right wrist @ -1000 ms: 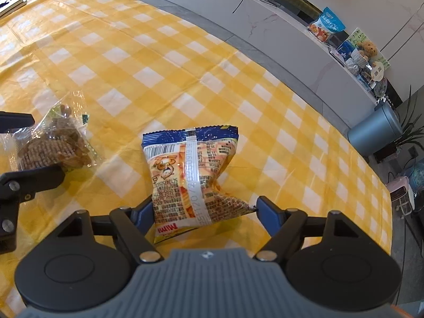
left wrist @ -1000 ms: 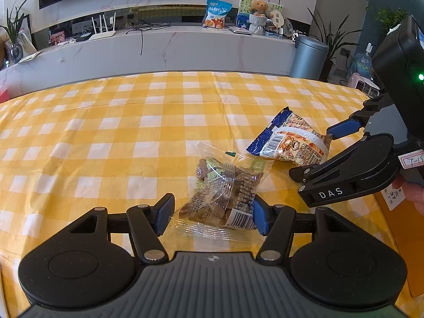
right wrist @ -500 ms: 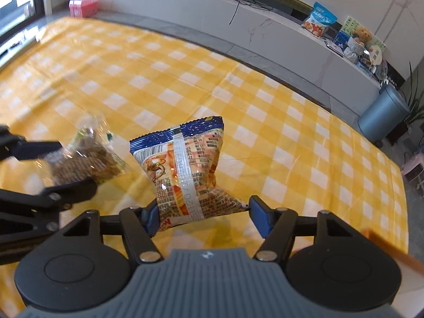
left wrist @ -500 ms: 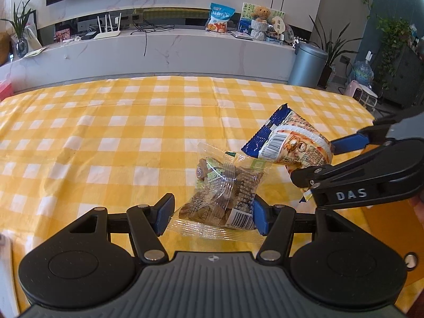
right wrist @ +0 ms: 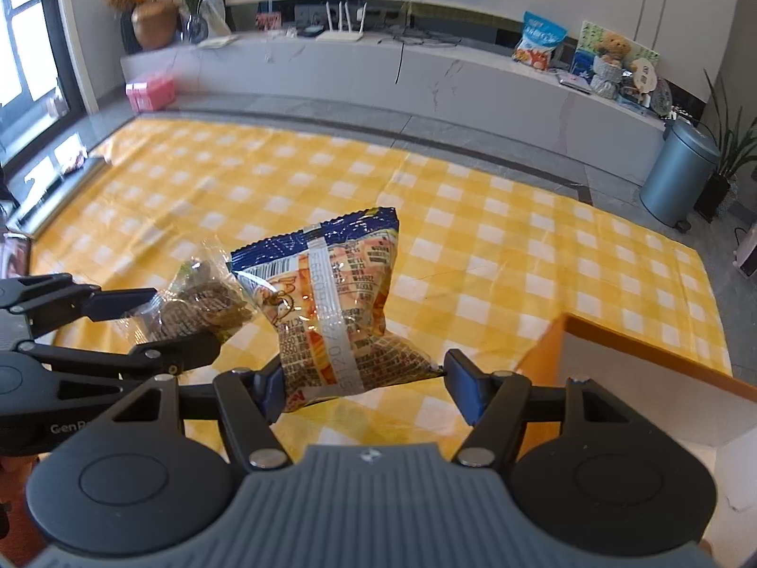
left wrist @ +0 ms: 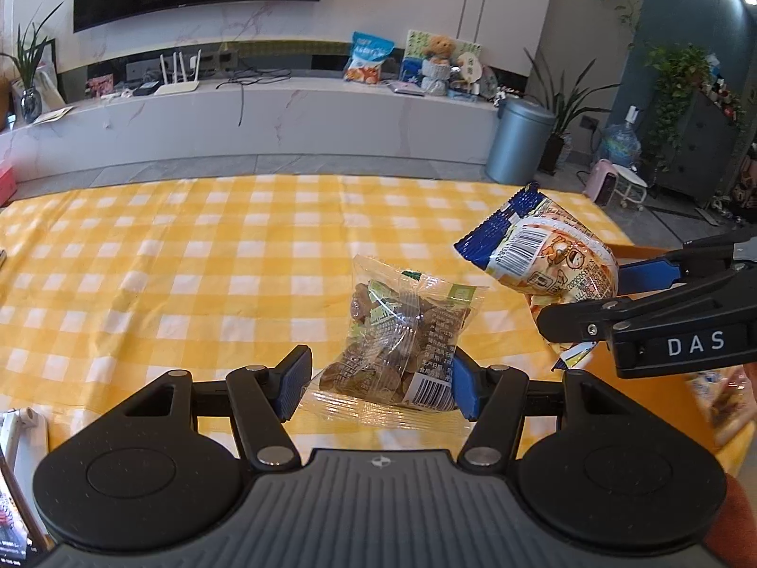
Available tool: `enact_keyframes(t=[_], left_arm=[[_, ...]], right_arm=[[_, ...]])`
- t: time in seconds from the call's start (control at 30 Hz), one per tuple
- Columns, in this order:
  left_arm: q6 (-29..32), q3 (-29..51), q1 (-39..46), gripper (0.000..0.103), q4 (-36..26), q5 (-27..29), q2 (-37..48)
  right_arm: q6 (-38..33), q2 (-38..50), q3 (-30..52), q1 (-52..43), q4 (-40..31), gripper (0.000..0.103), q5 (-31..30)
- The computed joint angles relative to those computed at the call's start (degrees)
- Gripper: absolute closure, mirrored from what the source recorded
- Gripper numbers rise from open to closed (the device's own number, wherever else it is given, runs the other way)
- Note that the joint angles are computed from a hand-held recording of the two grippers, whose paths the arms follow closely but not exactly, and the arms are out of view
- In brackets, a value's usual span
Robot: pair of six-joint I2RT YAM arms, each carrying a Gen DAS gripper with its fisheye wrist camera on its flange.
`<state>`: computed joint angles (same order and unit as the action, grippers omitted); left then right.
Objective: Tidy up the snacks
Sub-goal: 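Carry the nut packet and chip bag over the orange box and lower them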
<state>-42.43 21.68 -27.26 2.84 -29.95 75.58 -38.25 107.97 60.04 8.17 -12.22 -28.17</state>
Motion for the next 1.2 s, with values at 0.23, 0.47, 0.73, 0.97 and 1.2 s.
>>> enact_keyframes(t=[0.23,0.47,0.73,0.97,1.2], left_arm=[[-1.83,3.80,-6.83,0.033,-4.10,-2.31,-1.97],[0.99,10.22,-11.32,0.033,-2.81,-1.21,2.10],[8.48,23.06,-12.25,0.033,-1.75,5.08,15.07],[15.33,37.54,-11.34,0.033,-3.86,13.52,28.51],[18.52,50.43,-10.43,0.033,-8.52,19.05,40.70]], right_arm=[[-3.21,-5.53,-1.37,-8.28,-4.37,0.038,-5.55],[-6.46,-6.28,1.46,-18.82,-9.01,0.037,-9.90],[-10.16,-1.13,8.97,-29.81,-12.51,0.037,-10.76],[-10.56,7.07,17.95,-35.36,-13.93,0.037,-9.09],[-8.82,16.48,27.29,-37.00,-14.11,0.037,-5.22]])
